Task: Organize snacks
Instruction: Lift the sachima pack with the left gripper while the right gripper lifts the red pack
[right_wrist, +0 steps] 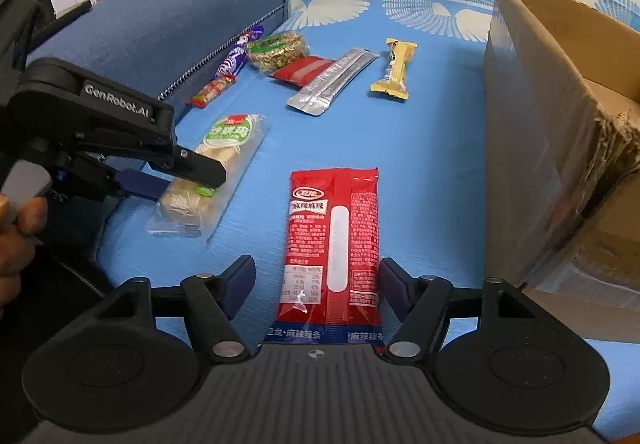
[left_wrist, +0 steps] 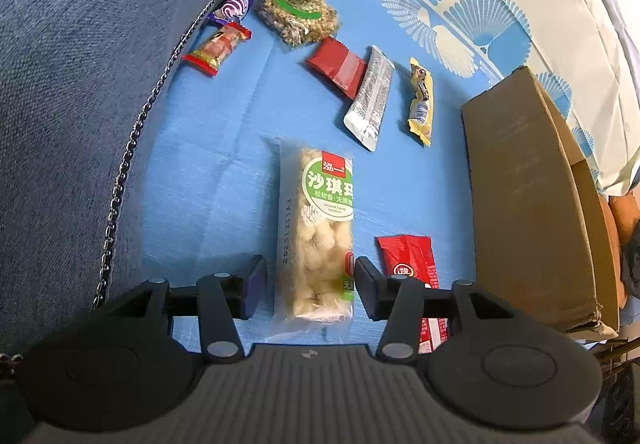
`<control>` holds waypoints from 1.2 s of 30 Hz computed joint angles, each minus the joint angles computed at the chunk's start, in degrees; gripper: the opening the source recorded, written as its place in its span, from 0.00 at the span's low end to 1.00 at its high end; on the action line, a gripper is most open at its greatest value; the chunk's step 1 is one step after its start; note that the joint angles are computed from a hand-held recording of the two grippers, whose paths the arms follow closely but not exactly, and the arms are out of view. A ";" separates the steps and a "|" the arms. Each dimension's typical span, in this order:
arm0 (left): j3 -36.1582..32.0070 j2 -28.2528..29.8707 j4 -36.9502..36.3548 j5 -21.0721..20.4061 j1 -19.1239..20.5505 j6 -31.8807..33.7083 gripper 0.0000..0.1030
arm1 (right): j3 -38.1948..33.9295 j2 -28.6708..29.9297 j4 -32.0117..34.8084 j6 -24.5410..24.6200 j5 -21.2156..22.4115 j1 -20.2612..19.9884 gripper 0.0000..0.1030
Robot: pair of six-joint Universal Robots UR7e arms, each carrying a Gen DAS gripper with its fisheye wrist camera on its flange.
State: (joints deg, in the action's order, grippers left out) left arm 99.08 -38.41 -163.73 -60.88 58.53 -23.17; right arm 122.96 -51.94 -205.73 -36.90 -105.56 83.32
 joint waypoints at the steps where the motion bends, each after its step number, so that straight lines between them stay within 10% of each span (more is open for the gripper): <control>1: -0.02 0.03 -0.01 0.12 -0.03 0.08 0.53 | -0.11 0.10 0.24 -0.09 -0.15 -0.07 0.68; 14: 0.15 0.34 -0.61 1.36 -0.55 0.73 0.60 | 0.14 1.17 -3.21 -3.66 -2.28 0.38 0.46; 36: -0.30 0.74 0.12 2.09 -0.83 1.96 0.59 | -0.26 -0.20 -0.14 2.75 -3.86 0.15 0.53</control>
